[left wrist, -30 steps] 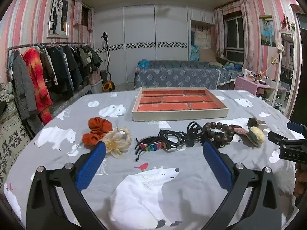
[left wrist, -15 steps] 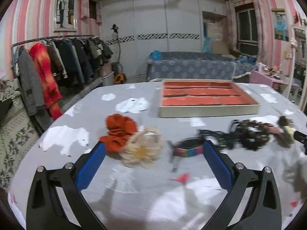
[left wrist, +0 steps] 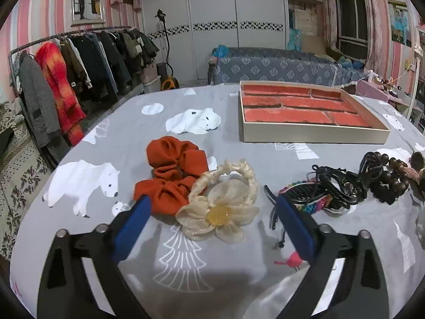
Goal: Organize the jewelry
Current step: 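Grasp the pineapple plush with the right tool while the left tool grasps the cream flower clip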
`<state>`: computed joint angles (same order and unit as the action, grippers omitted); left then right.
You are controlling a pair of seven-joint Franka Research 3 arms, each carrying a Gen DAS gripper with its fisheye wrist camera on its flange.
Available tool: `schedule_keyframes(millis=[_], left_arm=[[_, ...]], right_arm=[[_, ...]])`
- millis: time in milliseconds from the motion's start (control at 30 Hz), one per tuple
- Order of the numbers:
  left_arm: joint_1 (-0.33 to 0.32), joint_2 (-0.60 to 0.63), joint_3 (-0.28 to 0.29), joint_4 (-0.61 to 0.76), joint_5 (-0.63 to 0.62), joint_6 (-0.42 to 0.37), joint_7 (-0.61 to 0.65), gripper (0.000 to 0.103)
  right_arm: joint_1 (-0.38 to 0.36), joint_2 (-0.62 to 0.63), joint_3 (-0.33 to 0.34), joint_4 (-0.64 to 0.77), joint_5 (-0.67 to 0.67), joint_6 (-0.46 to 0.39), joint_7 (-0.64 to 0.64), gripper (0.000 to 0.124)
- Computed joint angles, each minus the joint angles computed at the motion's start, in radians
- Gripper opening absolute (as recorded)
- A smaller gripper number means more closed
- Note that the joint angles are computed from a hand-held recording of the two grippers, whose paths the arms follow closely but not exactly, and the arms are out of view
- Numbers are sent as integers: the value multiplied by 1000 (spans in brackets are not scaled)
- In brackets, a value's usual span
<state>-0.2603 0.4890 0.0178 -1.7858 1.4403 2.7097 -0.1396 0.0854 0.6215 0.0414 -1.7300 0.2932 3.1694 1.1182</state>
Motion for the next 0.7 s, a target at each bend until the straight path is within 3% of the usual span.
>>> schedule_keyframes(millis=[67,133,267,333,467,700], left_arm=[[31,28,-22,25,-102,13,112,75],[49,46,-30,36,-196,41,197,54],[30,46,1,26,-258,84,234,35],[7,37,29,16,-234,110,209,29],[-22,19,60,-1,-159,137,140,24],[-32,-55,51,-67,28,145,-43,23]], right_arm=[[16,13,-19,24,-4,-31,8,85],[34,22,-42,41,-10,-58,22,79],[30,37,-44,73,-16,-116,32,57],[-4,40,-10,84,-1,-135,21,51],[-54,22,47,57,30,-118,-31,46],[-134,-48,148,-52,97,-47,-131,45]])
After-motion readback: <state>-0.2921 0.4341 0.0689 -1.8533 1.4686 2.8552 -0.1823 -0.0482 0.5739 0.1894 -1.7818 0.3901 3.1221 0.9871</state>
